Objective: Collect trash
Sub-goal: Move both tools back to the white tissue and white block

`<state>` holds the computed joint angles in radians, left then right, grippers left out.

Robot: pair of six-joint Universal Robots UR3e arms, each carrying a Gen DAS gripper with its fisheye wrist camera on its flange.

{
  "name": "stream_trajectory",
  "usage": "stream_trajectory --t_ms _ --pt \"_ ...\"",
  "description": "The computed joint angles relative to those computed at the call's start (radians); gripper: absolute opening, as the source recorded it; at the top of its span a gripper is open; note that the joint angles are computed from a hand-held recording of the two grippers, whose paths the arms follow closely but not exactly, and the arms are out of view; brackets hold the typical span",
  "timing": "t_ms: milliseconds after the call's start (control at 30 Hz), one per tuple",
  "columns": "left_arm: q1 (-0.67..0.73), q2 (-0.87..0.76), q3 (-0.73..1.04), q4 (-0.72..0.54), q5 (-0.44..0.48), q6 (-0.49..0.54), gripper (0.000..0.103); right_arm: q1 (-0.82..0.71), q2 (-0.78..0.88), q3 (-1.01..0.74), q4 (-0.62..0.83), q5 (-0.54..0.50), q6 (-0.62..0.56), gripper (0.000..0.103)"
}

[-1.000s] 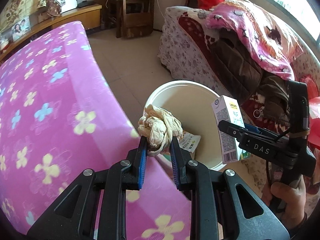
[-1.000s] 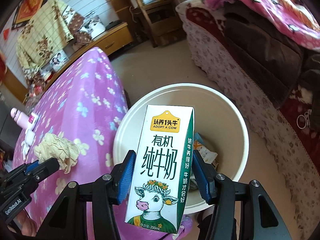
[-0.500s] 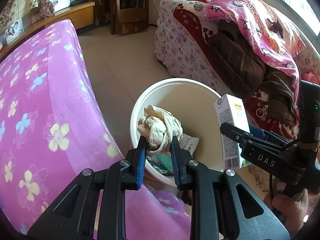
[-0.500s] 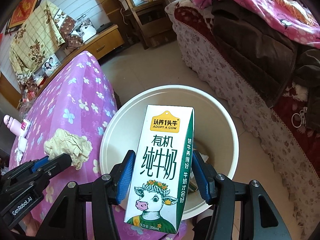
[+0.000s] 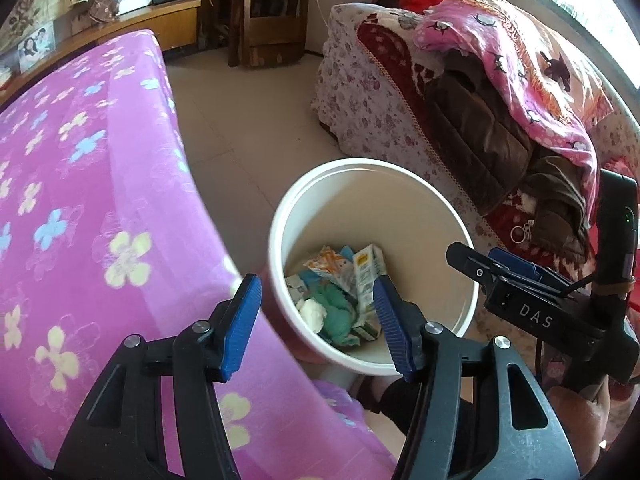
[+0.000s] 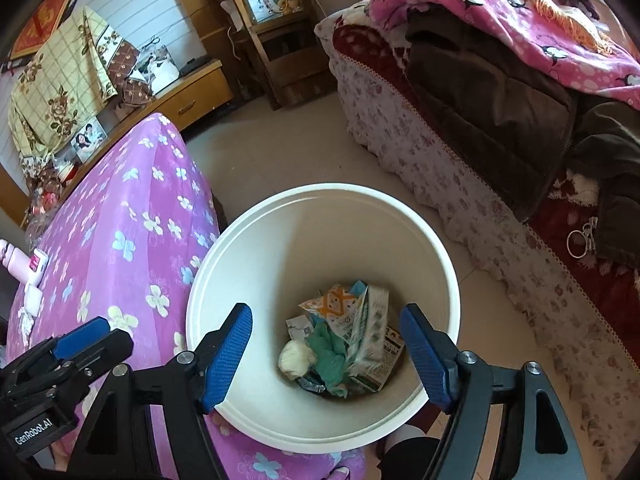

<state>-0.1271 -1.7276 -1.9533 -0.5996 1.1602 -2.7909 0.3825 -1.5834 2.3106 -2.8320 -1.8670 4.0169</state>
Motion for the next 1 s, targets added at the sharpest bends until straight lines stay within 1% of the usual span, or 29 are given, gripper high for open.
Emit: stream_trajectory --t_ms 267,567,800,1000 --pt "0.063 0.098 -0.105 0.048 0.024 0.050 0.057 0.053 0.055 -0.061 0.008 -0.011 -0.014 0.074" --pt "0.197 0.233 -0.210 0.044 -0.001 0.134 0.057 0.119 0.112 -0.134 0.006 -0.038 -0.009 0.074" --pt "0.342 0.335 -0.279 0.015 -0.032 0.215 0.057 0.213 0.205 -0.306 0.087 -0.086 -0.014 0.074" --pt "0.506 0.403 -0.302 -0.062 -0.079 0.297 0.057 0.281 0.302 -0.475 0.147 -0.108 -0.022 0.074"
